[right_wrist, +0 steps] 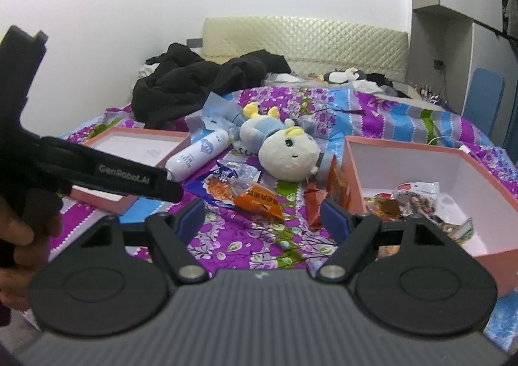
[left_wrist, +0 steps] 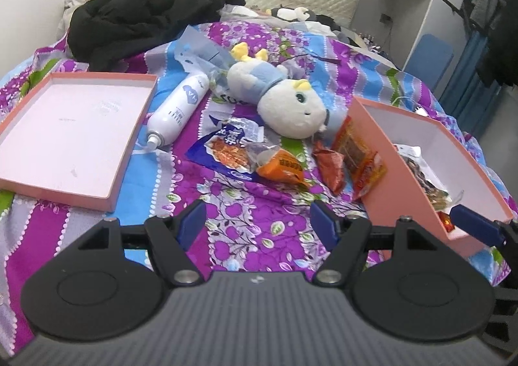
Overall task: Organize snacks
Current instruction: 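Move both tools back from the pink box toward the snack pile, then grasp the blue-white bag with the left tool while the right tool grasps the orange bag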
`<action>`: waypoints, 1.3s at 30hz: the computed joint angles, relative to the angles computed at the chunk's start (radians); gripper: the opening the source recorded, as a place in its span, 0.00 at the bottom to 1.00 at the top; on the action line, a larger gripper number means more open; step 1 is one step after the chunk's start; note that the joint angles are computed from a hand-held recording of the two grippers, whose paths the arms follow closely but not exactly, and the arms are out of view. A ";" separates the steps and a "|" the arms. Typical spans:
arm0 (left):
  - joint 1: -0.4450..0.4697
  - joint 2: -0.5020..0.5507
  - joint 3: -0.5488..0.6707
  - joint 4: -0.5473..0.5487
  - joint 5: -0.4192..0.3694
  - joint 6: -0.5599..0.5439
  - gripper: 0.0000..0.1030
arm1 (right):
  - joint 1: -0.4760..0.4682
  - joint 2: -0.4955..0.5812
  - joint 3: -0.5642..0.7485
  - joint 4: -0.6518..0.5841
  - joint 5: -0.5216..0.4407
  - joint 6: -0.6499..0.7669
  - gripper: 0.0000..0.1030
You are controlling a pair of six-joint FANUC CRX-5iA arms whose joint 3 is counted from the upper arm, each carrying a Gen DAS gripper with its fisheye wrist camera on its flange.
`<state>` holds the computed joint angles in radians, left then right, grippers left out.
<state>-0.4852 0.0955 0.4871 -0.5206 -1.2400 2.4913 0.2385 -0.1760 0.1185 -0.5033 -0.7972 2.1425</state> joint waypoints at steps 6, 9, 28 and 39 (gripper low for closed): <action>0.093 0.009 -0.050 0.078 0.076 -0.039 0.73 | 0.057 0.061 0.019 0.058 0.020 -0.007 0.77; 0.156 0.028 -0.071 0.141 0.128 -0.074 0.73 | 0.091 0.111 0.033 0.114 0.032 -0.034 0.77; 0.436 0.425 0.251 0.493 0.171 -0.510 0.73 | 0.108 0.634 0.589 0.144 -0.245 -0.255 0.83; 0.471 0.496 0.265 0.639 0.179 -0.606 0.51 | 0.089 0.735 0.740 0.073 -0.410 -0.261 0.81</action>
<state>-0.0142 0.5915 0.7519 0.1181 -1.0608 1.8848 0.3277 0.5586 0.8587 -0.4303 -1.2073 1.8815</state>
